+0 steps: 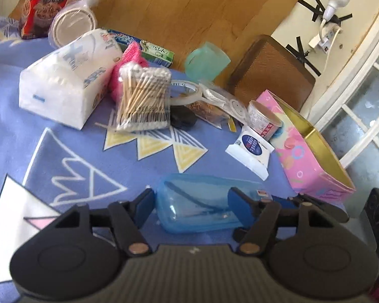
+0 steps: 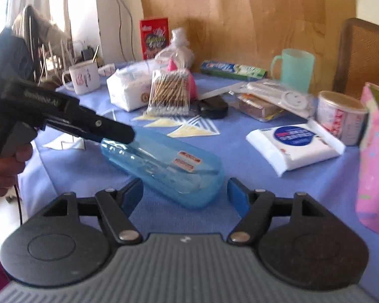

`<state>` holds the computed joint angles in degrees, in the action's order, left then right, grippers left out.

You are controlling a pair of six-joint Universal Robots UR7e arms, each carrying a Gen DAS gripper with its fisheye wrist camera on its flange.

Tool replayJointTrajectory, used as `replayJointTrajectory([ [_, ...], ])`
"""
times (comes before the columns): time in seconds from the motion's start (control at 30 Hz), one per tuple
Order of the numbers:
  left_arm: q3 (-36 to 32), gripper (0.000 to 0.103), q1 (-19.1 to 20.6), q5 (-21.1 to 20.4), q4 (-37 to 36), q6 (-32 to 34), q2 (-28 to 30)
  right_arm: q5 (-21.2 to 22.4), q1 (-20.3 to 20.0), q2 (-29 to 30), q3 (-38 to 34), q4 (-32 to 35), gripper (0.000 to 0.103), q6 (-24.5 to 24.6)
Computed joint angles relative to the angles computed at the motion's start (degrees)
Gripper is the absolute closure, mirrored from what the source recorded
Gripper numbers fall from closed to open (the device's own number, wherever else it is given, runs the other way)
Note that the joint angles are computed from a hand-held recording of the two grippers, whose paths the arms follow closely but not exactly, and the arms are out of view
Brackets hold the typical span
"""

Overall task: Organize soft objects
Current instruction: 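Lower the blue case into the pink tin and release it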

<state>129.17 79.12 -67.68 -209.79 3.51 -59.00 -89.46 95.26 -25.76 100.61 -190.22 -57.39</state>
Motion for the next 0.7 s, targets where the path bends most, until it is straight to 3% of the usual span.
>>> replayJointTrajectory([
  [0.1,-0.5,0.037,-2.5,1.8,-0.4,2.1,0.5,-0.2,0.1,0.9,0.9,-5.2,0.028,0.1],
  [0.37,-11.3,0.037,-9.2,-2.7,3.0,12.3,6.7,4.7,-2.2,-2.9,5.8,-23.7,0.028,0.4],
  [0.5,-19.7,0.037,-11.9,-3.7,4.7,17.0,14.1,2.9,-3.9,-4.2,5.4,-30.8,0.028,1.9],
  [0.7,-31.5,0.039,-13.1,-4.4,12.1,17.3,22.8,-2.8,-6.0,-4.5,2.0,-34.4,0.028,5.3],
])
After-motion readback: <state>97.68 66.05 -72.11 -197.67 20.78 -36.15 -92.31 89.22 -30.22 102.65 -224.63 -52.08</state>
